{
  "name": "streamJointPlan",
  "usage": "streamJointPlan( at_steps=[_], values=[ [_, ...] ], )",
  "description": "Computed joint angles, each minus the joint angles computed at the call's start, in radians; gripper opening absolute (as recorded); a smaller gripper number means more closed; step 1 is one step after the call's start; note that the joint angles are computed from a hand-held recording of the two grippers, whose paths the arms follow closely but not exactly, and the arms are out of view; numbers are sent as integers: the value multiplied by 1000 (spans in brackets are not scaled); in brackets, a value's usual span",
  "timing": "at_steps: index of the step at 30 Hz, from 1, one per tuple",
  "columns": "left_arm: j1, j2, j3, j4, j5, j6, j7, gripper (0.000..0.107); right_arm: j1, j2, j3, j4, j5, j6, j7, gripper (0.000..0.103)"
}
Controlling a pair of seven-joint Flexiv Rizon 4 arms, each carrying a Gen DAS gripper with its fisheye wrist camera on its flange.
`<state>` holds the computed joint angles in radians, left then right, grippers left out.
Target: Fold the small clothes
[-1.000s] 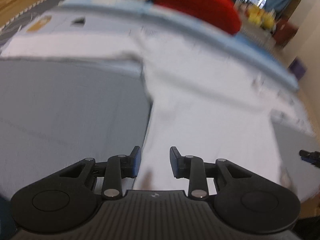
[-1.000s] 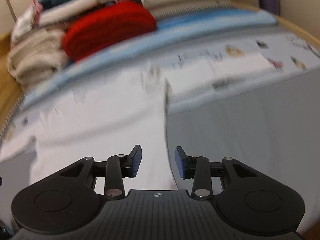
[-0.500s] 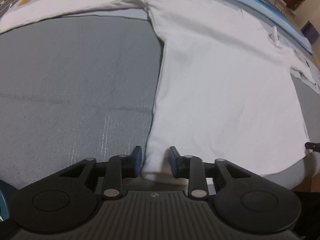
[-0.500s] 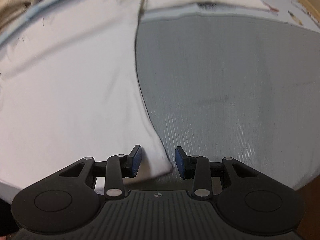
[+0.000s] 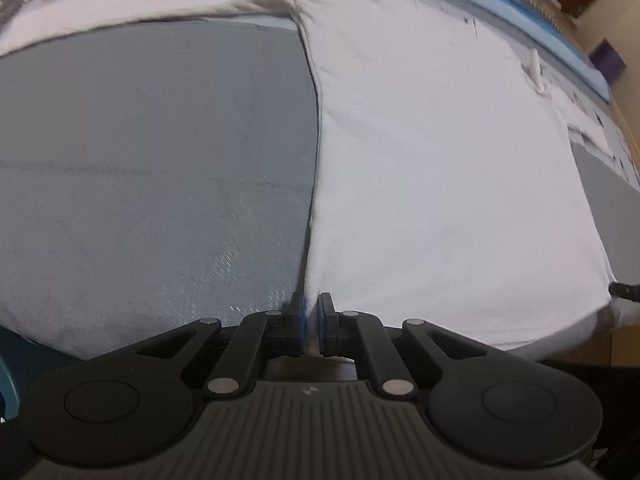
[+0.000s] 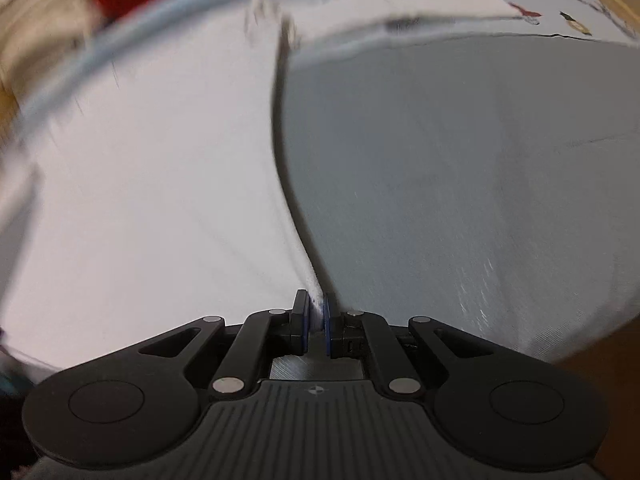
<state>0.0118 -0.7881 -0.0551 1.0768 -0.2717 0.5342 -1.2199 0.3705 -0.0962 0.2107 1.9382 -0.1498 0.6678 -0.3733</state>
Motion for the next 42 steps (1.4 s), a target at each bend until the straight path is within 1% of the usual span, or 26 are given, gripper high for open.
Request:
streamJointPlan(
  at_steps=[2,5,6,7,8,9,11,12,13,14,16,18,20,21,23,25,26,28,30,31,33,34,35,37,40,42],
  values=[
    [3,10,-8,21,-16,45,-5,8,6,-10,1,-14,-10,-62,-18,7],
    [10,2,-20,7,-41,41,-9,27,17,-7,-3,-10,-79,-60,22,10],
    [8,8,-14,17,-32,27,-3,36,17,-3,-4,-1,-91,-37,39,17],
    [4,10,-3,23,-11,6,6,36,14,0,-3,5,-86,-22,41,23],
    [-7,-3,11,0,16,-31,6,36,11,2,0,15,-70,-4,37,34],
    [-13,-14,16,-4,33,-38,11,36,9,-9,0,8,-47,-7,23,35],
    [-17,-9,13,10,47,-12,37,28,3,-21,3,-14,18,-58,-24,35],
    [-14,-7,4,15,39,-8,50,6,2,-26,5,-19,40,-71,-41,33],
    [-9,2,-1,31,28,12,53,6,5,-26,5,-20,33,-77,-45,26],
    [-6,16,-1,59,16,63,46,6,4,-23,4,-20,32,-70,-56,7],
    [-1,30,4,81,8,93,38,6,-3,-1,3,0,42,-30,-42,6],
    [-15,18,23,53,34,36,14,6,-6,23,5,18,46,-10,-33,6],
    [-47,8,28,30,68,-16,0,7,-6,10,5,-2,70,-62,-62,6],
    [-52,13,26,40,76,10,6,7,-4,5,6,-11,79,-91,-78,7],
    [-51,43,8,106,66,146,31,9,4,5,5,-18,30,-123,-78,7],
    [-31,60,-34,155,16,231,76,22,19,12,3,-11,-83,-123,-49,12],
    [-23,67,-49,172,-9,239,94,24,22,21,2,3,-141,-96,-32,16],
    [-24,46,-57,149,-28,177,117,29,19,37,2,37,-205,-4,-8,23],
    [-53,3,-20,74,18,56,108,32,11,29,5,46,-161,67,-41,29],
    [-68,-7,-1,53,47,21,105,32,10,4,6,21,-105,64,-86,31],
    [-70,4,-7,74,45,62,112,33,15,-43,15,-60,22,-75,-184,35],
    [-65,10,-20,92,24,98,112,38,23,-53,16,-78,26,-138,-198,35],
    [-54,18,-34,114,-1,139,116,43,31,-63,11,-85,1,-137,-189,35],
    [-41,41,-51,165,-43,226,122,63,39,-48,1,-67,-65,-78,-150,35],
    [-48,54,-53,200,-64,346,110,70,43,-35,-9,-38,-156,28,-90,36],
    [-51,61,-62,216,-83,423,100,73,51,-41,-13,-46,-207,43,-55,36]
  ],
)
